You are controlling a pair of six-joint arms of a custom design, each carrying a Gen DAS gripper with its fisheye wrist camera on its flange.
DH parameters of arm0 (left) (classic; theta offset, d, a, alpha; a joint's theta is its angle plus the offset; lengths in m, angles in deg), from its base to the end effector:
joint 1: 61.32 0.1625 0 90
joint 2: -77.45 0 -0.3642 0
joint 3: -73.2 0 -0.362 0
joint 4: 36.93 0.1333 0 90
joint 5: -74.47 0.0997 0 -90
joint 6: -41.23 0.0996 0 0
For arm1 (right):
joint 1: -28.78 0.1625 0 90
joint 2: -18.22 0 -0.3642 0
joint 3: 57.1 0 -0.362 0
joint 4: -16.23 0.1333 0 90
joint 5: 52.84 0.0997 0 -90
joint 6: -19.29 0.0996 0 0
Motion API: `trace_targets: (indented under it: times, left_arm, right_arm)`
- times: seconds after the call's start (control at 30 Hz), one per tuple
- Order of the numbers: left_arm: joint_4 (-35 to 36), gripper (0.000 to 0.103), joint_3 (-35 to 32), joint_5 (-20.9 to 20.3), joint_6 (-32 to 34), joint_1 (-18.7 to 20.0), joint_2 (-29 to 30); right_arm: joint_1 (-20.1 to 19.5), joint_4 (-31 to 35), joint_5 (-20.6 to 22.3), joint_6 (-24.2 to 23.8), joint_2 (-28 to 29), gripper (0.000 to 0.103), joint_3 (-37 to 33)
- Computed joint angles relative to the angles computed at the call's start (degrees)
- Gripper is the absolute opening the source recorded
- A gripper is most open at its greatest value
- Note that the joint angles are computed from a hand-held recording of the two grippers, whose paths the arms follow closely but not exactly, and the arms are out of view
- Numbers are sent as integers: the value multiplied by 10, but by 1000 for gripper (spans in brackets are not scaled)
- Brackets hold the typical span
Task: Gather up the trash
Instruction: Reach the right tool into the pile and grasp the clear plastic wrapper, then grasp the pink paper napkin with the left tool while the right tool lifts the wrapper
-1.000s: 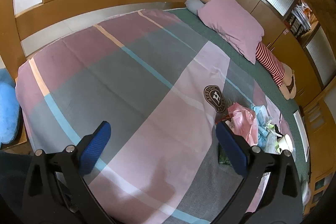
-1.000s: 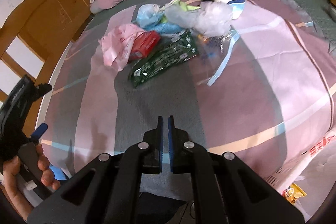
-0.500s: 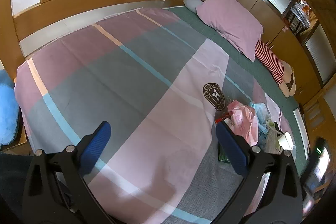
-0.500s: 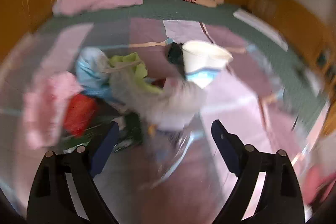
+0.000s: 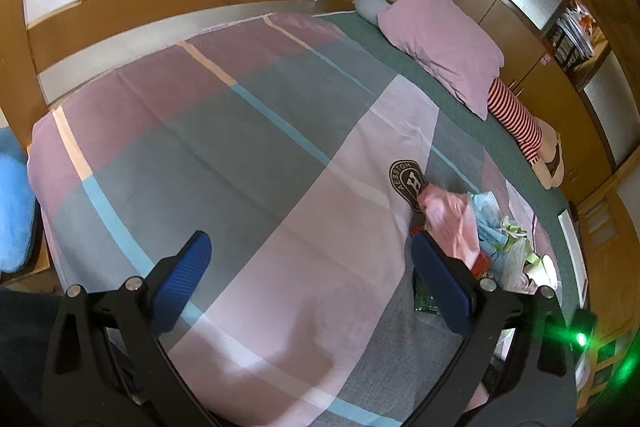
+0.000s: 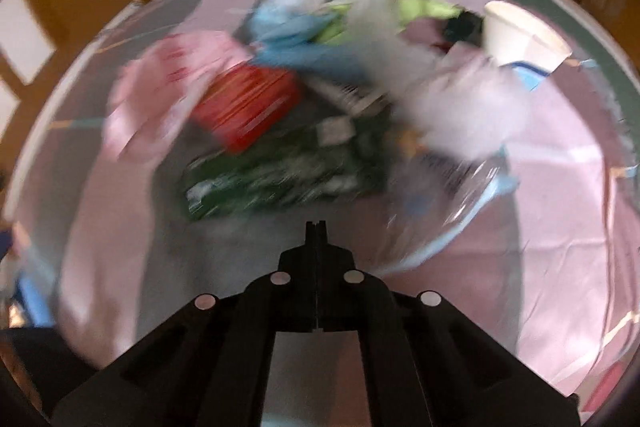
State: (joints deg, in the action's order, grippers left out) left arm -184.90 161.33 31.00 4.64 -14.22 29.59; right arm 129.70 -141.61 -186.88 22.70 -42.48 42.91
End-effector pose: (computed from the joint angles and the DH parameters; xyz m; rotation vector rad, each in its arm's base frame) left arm -0.2826 -0.6061 0.1636 -0.0298 2.5298 -0.9961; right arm 0.1728 -0.5575 0.2355 -0.0871 -2.3584 0.7106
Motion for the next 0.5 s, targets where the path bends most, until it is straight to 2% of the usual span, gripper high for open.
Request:
trace_targets:
  times: [0.13,0.23,0.3,0.37,0.4,0.43,0.5]
  left_arm:
    - [4,99,-2,-3,-9,2,0]
    - [15,99,-9,-9,-9,4,4]
    - [48,99,-37,-13,-34,12,21]
    - [86,99,-76,-26,-55,22,44]
    - [94,99,-108,-48,-46,30,65]
    - [91,99,-140,-76,-23,37,87]
    - [75,99,-210,-133,55,50,138]
  right_arm:
    - [8,-5,44,2,-37,1,31]
    - [12,-7,39,28,-54,1,40]
    - [15,-11,42,46,-69,2,50]
    - [17,-23,48,56,-83,12,65]
    - [21,-24,41,65,-94,24,76]
    - [22,-24,35,69,-99,37,82]
    - [23,-25,25,74,-109,45,95]
